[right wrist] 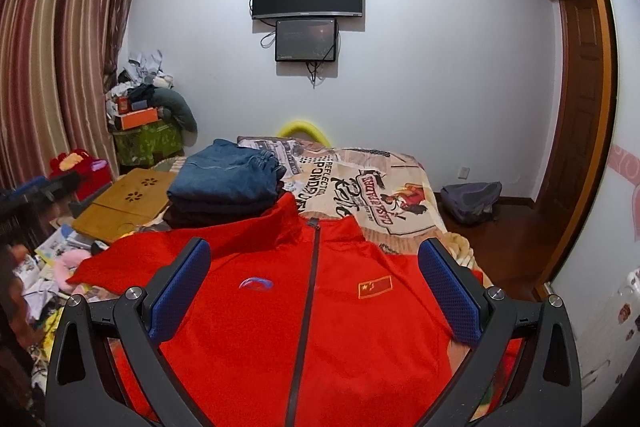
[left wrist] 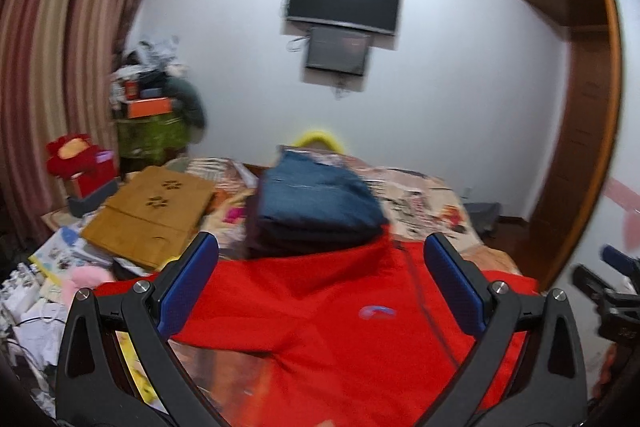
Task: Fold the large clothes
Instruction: 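Grasp the red jacket's sleeve with the left gripper and lift it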
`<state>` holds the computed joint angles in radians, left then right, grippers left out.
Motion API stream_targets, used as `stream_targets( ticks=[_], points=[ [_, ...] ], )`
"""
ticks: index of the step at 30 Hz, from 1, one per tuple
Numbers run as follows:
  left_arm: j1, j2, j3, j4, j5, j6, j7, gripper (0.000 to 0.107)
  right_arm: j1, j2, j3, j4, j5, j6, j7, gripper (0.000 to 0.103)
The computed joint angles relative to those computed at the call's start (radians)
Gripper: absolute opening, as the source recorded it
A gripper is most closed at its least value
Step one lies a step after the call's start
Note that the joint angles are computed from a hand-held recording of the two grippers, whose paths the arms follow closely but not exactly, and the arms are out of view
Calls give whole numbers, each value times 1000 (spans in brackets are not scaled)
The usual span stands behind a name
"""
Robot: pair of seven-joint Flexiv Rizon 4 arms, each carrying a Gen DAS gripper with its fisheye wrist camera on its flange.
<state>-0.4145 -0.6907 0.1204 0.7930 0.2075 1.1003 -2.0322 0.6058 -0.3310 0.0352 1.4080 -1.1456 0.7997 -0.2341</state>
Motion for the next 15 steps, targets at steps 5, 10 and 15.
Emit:
stream_targets(
  ticks=[5, 10, 15],
  points=[
    [76, -58, 16, -79, -35, -105, -29, 103, -12, -51, -13, -58, 54, 12, -70, 103],
    [148, -116, 31, -134, -27, -259, -41, 103, -25, -116, -17, -129, 197, 32, -168, 103],
    [236, -158, -17, -99, -99, -362, -60, 103, -22, -196, -15, -225, 370, -13, -317, 103]
  ],
)
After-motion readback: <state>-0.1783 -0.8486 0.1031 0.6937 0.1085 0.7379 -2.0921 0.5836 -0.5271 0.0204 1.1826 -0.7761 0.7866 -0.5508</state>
